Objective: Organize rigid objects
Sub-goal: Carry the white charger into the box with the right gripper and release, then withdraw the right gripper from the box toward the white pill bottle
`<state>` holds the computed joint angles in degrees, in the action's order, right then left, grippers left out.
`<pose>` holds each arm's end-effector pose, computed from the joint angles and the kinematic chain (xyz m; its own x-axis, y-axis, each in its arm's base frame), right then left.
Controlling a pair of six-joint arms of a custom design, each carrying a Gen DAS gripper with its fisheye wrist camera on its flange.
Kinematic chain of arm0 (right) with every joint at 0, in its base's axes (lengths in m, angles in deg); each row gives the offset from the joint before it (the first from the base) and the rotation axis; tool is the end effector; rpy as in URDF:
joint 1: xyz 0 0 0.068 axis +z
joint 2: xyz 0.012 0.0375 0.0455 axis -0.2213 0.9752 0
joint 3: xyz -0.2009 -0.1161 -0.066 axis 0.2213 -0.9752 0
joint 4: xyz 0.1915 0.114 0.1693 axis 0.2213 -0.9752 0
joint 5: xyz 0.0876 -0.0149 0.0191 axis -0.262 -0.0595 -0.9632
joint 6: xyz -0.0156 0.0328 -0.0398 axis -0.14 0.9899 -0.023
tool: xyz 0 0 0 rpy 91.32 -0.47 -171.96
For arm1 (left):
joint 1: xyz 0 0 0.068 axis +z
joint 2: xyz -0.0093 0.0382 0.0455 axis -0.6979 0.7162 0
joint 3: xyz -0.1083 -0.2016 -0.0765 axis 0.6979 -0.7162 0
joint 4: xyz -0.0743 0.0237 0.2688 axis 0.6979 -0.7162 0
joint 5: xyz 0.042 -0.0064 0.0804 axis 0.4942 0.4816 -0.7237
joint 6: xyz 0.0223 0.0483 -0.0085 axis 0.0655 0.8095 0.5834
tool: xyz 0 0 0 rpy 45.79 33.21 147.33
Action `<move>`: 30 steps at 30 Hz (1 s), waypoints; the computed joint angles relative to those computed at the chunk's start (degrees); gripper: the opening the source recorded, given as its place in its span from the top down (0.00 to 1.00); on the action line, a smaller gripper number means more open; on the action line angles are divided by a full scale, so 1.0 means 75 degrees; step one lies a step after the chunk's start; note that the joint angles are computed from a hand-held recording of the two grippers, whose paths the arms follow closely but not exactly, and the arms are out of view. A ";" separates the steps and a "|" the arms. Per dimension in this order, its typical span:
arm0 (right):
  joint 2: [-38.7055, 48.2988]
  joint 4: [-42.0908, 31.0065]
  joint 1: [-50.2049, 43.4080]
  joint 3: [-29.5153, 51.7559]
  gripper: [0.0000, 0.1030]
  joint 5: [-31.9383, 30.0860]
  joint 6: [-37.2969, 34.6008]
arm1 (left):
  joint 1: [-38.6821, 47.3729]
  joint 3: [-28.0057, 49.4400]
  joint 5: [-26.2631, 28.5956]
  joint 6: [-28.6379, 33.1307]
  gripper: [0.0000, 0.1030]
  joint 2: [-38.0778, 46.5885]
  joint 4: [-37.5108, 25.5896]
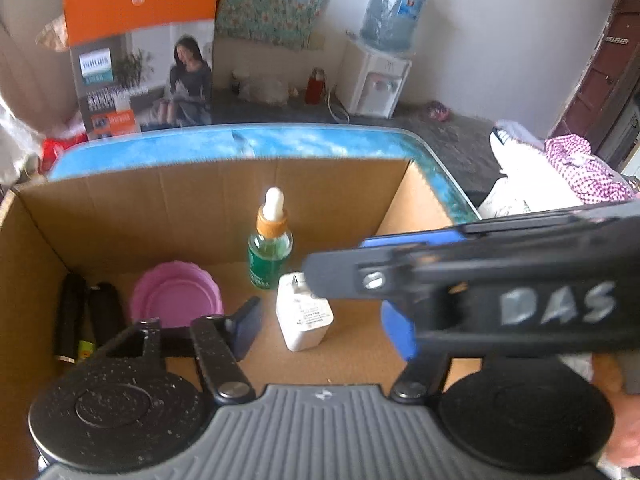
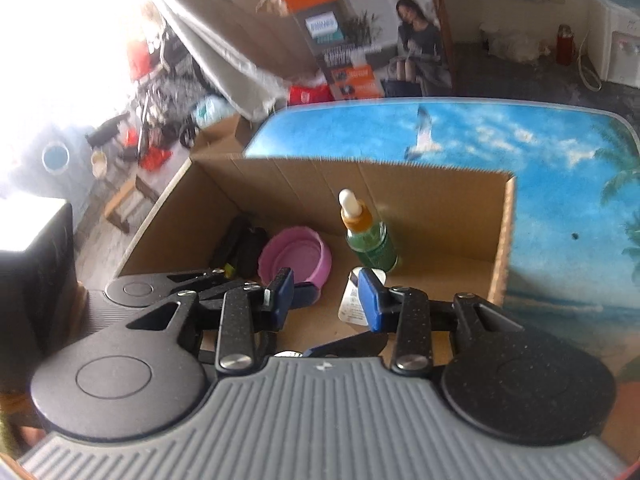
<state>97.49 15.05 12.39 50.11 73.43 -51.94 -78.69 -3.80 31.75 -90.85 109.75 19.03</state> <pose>0.2906 0.1446 0.2197 -0.8289 0.0332 -0.5584 -0.2339 0.8862 0.3998 0.2905 -0.1988 0.1860 -0.7714 0.1892 -0.6076 0.3589 0.9178 -0.1698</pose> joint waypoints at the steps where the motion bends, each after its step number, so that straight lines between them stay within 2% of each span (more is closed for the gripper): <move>1: -0.0312 0.0047 0.0021 -0.0180 0.64 0.0052 0.0073 | -0.0085 -0.0211 -0.0155 0.0055 0.26 -0.0318 0.0028; 3: -0.1143 0.0126 0.0097 -0.0643 0.61 0.0179 0.0277 | -0.0250 -0.0543 -0.0413 0.0127 0.25 -0.0888 0.0011; 8: -0.3512 -0.0056 0.0752 -0.1767 0.50 0.1016 0.0757 | -0.0704 -0.1626 -0.0717 0.0389 0.14 -0.2907 -0.0273; 12: -0.5253 -0.0396 0.2149 -0.2576 0.37 0.2547 0.1499 | -0.1034 -0.2432 -0.0753 0.0455 0.09 -0.4523 -0.0672; 16: -0.6232 -0.0806 0.4089 -0.3080 0.28 0.4568 0.2595 | -0.1427 -0.3053 -0.1146 0.0452 0.09 -0.5789 -0.1274; 19: -0.6299 -0.1184 0.5597 -0.3248 0.26 0.6072 0.3682 | -0.1702 -0.3398 -0.1525 0.0462 0.09 -0.6503 -0.1789; 22: -0.5997 -0.1507 0.6649 -0.3259 0.25 0.6981 0.4668 | -0.1638 -0.3721 -0.1440 0.0388 0.09 -0.7175 -0.2315; 25: -0.5579 -0.1642 0.7347 -0.3238 0.25 0.7359 0.5407 | -0.1682 -0.3995 -0.1588 0.0177 0.09 -0.7781 -0.2872; 30: -0.4681 -0.1468 0.7794 -0.2953 0.24 0.7309 0.5689 | -0.1477 -0.4327 -0.1734 0.0109 0.09 -0.8933 -0.3795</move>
